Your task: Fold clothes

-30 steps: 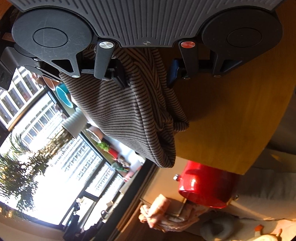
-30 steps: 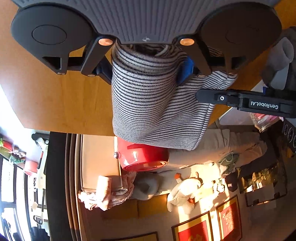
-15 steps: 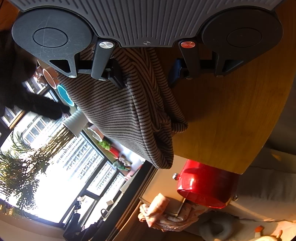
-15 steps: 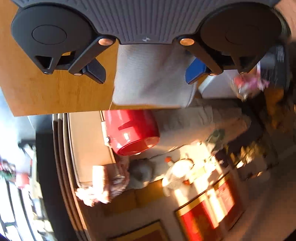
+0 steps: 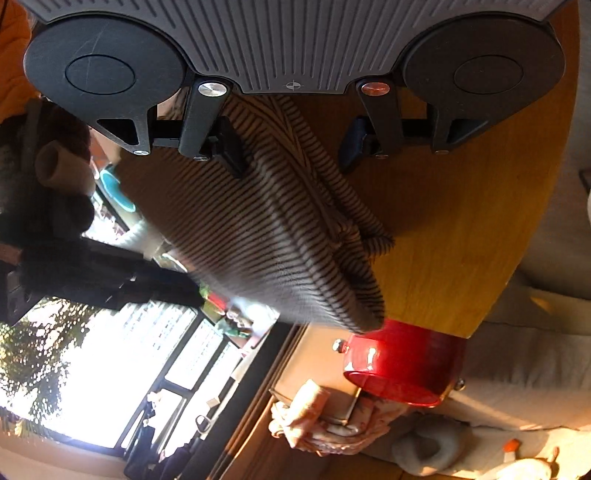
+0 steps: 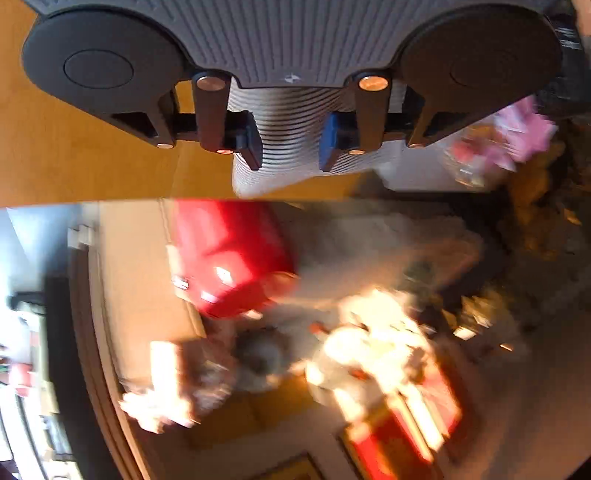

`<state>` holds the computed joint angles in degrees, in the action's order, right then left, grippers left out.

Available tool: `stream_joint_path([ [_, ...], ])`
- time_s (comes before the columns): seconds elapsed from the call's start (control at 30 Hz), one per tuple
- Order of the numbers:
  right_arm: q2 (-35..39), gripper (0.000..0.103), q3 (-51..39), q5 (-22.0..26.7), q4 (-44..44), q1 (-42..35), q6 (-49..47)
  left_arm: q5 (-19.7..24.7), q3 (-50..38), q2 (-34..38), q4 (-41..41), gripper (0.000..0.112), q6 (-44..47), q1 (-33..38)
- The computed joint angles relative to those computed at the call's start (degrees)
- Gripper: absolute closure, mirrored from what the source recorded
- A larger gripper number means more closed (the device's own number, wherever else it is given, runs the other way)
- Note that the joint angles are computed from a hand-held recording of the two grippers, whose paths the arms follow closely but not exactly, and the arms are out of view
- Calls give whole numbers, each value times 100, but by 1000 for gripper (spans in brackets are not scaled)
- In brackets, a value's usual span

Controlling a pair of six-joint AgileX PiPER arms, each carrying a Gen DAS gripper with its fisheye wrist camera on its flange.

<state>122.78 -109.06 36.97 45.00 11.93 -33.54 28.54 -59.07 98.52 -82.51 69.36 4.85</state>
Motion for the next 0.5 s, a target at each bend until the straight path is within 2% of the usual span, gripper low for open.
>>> stream_joint_path([
  [0.07, -107, 61, 384, -777, -1146, 310, 458, -30, -20, 16, -40, 51, 45, -41],
  [0.1, -192, 53, 679, -1194, -1665, 424, 444, -45, -25, 21, -64, 51, 84, -62],
  [0.13, -278, 51, 894, -1466, -2038, 514, 627, -61, -29, 27, -89, 50, 123, -82],
  [0.2, -512, 50, 1201, -1658, -2230, 594, 838, -48, -56, 65, -100, 48, 121, -71],
  [0.27, -862, 49, 1610, -1787, -1654, 592, 219, 18, -93, 120, -122, 46, 104, -19],
  [0.33, -1319, 35, 2223, -1900, -565, 558, -927, 66, -99, 151, -183, 45, 142, 16],
  [0.4, -1659, 33, 2764, -1841, 268, 516, -1861, 76, -108, 176, -220, 44, 172, 26],
  [0.47, -1728, 33, 3188, -1969, 184, 594, -1952, 124, -143, 188, -168, 44, 86, 50],
  [0.5, -1733, 31, 3430, -2244, 190, 679, -2069, 181, -173, 187, -112, 46, -3, 75],
])
